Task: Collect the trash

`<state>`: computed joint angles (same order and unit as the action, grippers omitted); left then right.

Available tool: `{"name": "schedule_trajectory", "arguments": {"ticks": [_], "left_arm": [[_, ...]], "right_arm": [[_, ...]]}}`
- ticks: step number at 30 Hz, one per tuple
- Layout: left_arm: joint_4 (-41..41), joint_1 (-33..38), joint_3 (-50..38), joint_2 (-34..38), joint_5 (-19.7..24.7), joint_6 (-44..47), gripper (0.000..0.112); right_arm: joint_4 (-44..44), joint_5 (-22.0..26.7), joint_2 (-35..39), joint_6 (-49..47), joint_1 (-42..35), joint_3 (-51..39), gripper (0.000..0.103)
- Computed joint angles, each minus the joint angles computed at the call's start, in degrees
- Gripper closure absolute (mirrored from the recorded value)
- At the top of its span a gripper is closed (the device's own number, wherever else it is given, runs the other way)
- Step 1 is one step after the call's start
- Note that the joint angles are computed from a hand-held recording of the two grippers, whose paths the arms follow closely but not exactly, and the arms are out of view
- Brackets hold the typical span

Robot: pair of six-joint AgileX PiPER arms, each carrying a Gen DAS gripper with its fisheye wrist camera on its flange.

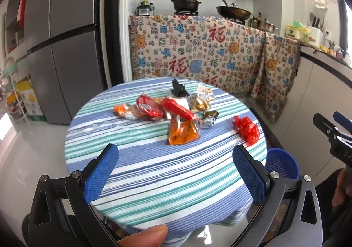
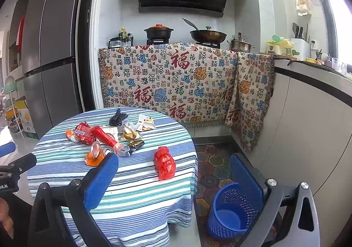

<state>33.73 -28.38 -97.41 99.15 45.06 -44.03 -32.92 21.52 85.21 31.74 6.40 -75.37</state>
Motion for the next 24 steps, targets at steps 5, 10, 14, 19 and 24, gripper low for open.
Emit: {"name": "schedule_trajectory", "arguments": {"ticks": [5,10,14,19,24], "left_arm": [[0.53,0.09,-0.55,1.02,1.42,0.12,0.009],[-1.85,1.51,0.27,1.4,0.55,0.82,0.009],[-3.03,2.96,0.58,2.22,0.15,0.54,0.009],[-10.13,5.58,-0.17,4.02,-1.33,6.52,0.009],[-19.19,8.31,-2.06,6.7,-2.75,14.51,0.01]], "right_arm": [[-1.45,-0.12,0.34,1.66,-0.15,-0.02,0.0],[0.58,0.18,1.39,-0.06,-0.81,-0.82,0.0],[1.71,0.31,2.37,-1.07,-1.36,-1.23,0.0],[8.01,0.95,4.84,-6.94,-2.87,-2.95,0.0],[18.11,2.74,8.82,-16.3,-5.04,-6.13,0.0]]}}
